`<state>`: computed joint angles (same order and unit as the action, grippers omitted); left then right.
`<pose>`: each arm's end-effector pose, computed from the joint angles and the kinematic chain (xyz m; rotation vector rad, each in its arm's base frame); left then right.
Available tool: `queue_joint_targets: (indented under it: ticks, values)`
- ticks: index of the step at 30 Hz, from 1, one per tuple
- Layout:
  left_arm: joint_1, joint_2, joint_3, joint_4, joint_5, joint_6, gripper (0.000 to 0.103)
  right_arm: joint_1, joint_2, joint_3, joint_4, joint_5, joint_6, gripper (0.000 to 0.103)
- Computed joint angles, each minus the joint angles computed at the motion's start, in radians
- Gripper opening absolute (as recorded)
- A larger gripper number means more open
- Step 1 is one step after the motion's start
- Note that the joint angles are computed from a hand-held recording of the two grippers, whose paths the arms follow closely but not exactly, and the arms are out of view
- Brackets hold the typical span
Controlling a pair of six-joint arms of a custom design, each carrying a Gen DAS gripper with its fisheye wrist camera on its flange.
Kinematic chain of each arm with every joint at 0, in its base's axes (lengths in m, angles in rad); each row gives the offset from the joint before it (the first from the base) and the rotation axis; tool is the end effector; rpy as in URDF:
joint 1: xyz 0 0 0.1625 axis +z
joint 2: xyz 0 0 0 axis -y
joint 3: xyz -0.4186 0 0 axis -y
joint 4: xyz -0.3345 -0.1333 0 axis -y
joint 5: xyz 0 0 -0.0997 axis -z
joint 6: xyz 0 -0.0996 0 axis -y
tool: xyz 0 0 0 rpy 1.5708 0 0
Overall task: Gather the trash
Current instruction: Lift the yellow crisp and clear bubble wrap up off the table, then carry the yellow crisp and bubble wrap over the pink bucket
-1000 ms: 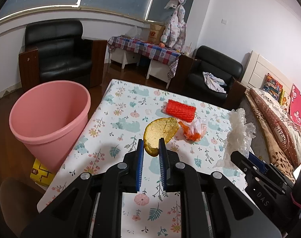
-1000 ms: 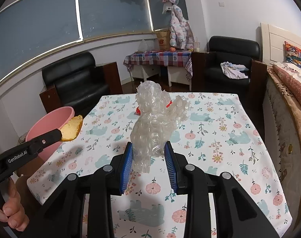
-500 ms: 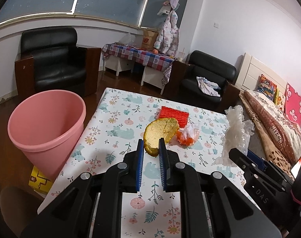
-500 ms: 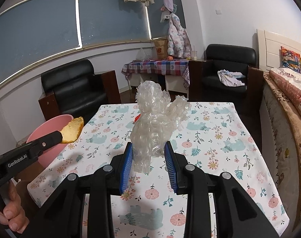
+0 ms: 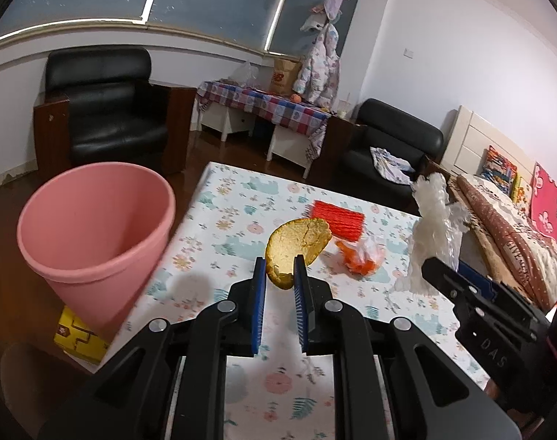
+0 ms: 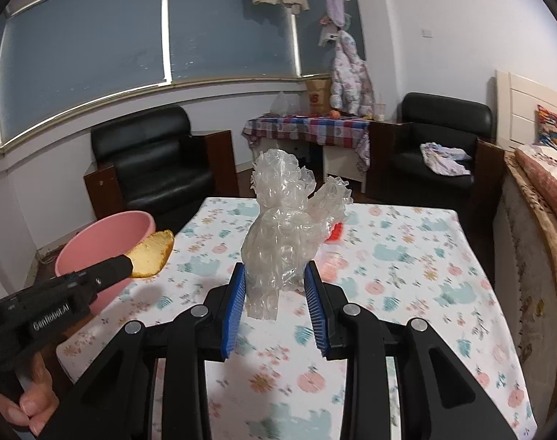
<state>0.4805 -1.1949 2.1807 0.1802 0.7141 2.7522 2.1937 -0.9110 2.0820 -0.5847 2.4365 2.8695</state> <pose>-0.1452 -0.3109 0.1738 0.6439 2.4496 -1.1585 0.2715 -0.2795 0.0664 0.4469 -2.1539 1.2996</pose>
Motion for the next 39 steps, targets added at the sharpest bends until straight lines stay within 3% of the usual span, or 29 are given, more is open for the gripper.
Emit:
queue_joint_targets:
  ticks: [11,17,25,36,39]
  values:
    - [0.086,-0.081,-0.027,-0.019,-0.123,0.092,0.014,-0.01,0.144,-0.264,0.247,-0.116,0.028,0.032]
    - [0.175,-0.121,-0.061,-0.028,-0.174,0.163,0.014,-0.008,0.252,-0.441,0.385,-0.179,0.032,0.032]
    - [0.305,-0.223,-0.102,-0.037,-0.166,0.287,0.014,-0.012,0.426,-0.707,0.582,-0.255,0.041,0.032]
    - [0.409,-0.201,-0.175,0.042,-0.139,0.273,0.014,-0.047,0.609,-0.999,0.838,-0.344,0.068,0.034]
    - [0.431,-0.18,-0.199,0.051,-0.129,0.27,0.014,-0.053,0.632,-1.033,0.863,-0.353,0.063,0.034]
